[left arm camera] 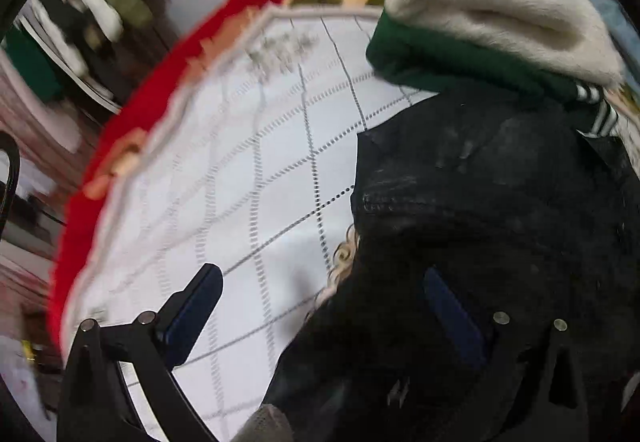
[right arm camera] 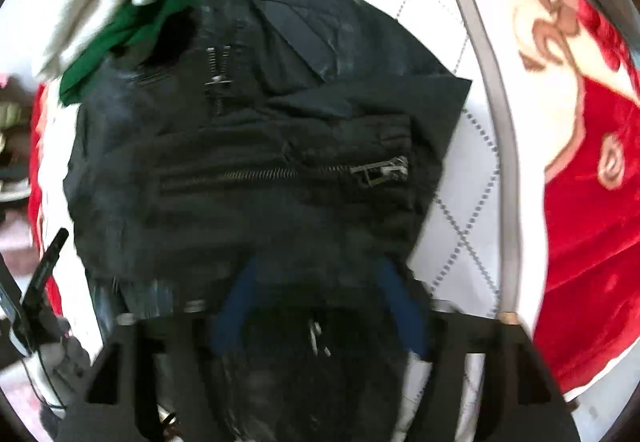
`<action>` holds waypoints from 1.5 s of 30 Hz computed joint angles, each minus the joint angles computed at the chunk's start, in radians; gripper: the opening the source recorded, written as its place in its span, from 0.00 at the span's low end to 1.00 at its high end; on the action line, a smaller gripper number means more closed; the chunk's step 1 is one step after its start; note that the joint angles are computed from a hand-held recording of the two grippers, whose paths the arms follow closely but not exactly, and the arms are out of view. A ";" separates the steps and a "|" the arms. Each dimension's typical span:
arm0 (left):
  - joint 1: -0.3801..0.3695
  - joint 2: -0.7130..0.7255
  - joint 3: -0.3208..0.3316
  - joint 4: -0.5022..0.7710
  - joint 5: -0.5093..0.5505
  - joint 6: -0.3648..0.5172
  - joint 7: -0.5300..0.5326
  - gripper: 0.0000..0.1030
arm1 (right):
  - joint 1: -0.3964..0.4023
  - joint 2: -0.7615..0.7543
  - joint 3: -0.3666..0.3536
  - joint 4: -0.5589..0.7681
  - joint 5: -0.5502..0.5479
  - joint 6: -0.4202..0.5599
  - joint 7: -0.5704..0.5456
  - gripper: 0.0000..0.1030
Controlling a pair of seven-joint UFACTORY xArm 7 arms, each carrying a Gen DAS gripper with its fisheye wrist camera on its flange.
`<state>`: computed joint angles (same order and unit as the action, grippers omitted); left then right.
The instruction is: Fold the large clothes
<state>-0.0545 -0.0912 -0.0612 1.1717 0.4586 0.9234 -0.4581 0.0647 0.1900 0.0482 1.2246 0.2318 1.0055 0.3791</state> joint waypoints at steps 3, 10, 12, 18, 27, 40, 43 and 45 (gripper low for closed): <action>-0.035 -0.087 -0.062 -0.030 0.076 0.119 -0.067 1.00 | -0.028 -0.077 -0.009 -0.051 0.036 0.043 -0.094 0.71; -0.218 -0.156 -0.281 -0.010 0.075 0.558 -0.221 1.00 | -0.116 -0.240 -0.089 -0.173 -0.016 0.162 -0.260 0.71; -0.297 -0.116 -0.345 0.031 0.040 0.660 -0.274 1.00 | -0.149 -0.278 -0.117 -0.204 -0.024 0.191 -0.292 0.71; -0.493 0.076 -0.448 0.148 0.062 0.787 -0.377 1.00 | -0.251 -0.325 -0.182 -0.270 -0.083 0.246 -0.382 0.71; -0.627 0.251 -0.361 0.145 0.154 0.768 -0.476 1.00 | -0.306 -0.294 -0.191 -0.294 -0.088 0.188 -0.394 0.72; -0.559 0.077 -0.219 0.033 0.006 0.539 -0.500 0.31 | -0.310 -0.012 -0.125 -0.128 0.536 0.164 -0.761 0.87; -0.528 0.019 -0.221 -0.007 -0.023 0.486 -0.483 0.28 | -0.325 0.129 -0.077 -0.045 0.671 0.207 -0.771 0.87; -0.515 -0.002 -0.230 -0.013 -0.028 0.472 -0.461 0.27 | -0.329 0.203 -0.045 -0.003 0.713 0.214 -0.742 0.88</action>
<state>-0.5695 -0.0929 -0.2915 1.1586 0.4303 1.3955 -0.9188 -0.2643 0.3927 0.0029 1.2219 0.9450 1.2193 -0.3631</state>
